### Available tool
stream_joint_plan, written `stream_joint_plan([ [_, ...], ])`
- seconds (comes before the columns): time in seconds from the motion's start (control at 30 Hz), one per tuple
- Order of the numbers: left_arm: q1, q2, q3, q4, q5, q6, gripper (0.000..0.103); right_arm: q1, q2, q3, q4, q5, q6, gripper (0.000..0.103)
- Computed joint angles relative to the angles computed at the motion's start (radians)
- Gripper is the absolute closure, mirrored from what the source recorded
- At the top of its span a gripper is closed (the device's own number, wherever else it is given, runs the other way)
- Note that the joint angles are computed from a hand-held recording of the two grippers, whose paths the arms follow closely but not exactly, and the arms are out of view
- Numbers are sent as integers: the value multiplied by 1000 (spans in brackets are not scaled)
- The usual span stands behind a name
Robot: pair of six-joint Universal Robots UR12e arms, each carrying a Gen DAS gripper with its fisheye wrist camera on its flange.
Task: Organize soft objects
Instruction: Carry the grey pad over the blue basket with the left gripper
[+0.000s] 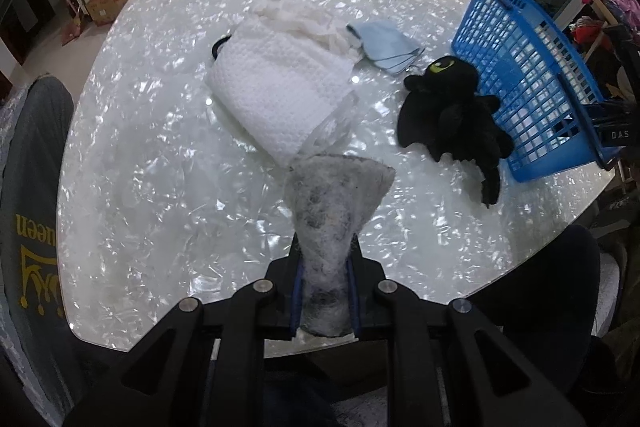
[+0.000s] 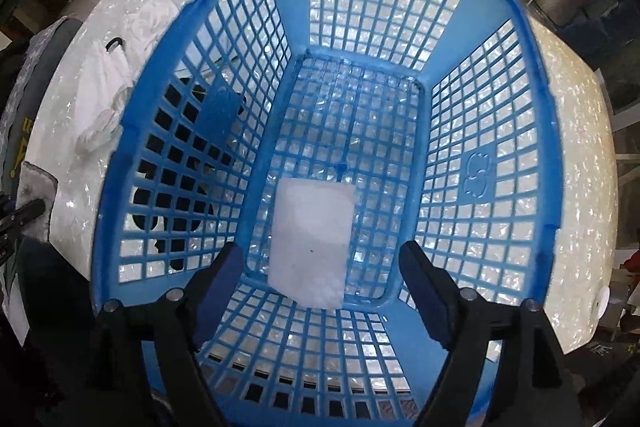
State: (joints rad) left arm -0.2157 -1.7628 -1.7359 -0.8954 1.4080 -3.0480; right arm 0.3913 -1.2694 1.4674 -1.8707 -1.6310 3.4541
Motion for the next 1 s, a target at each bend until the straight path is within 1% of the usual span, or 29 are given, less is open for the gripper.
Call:
stream_joint_plan([
  [0.03, -2, 2, 1, 1, 1, 1, 87, 2, -5, 2, -5, -8, 2, 16],
  [0.07, -5, 4, 3, 2, 5, 4, 87, 5, -11, 5, -14, -19, 5, 0],
  [0.33, -35, 7, 41, 12, 16, 40, 87, 24, -64, 29, -78, -48, 7, 0],
  [0.4, -44, 7, 53, 13, 6, 56, 87, 27, -78, 43, -103, -51, 16, 0],
  [0.47, -50, 6, 61, 20, -15, 72, 87, 30, -92, 54, -114, -64, 27, 0],
  [0.5, -56, 5, 68, 24, -14, 77, 87, 34, -98, 56, -113, -71, 33, 0],
  [0.57, -73, -3, 88, 28, 4, 79, 87, 33, -114, 73, -127, -72, 34, 0],
  [0.6, -79, -7, 97, 29, 3, 80, 87, 30, -123, 84, -133, -72, 33, 0],
  [0.73, -103, -23, 140, 25, -8, 100, 87, 32, -157, 126, -162, -112, 39, 0],
  [0.9, -147, -55, 209, 17, 15, 144, 87, 20, -192, 180, -199, -122, 87, 0],
  [1.0, -163, -77, 249, 8, -2, 158, 87, 11, -205, 206, -220, -117, 104, 0],
])
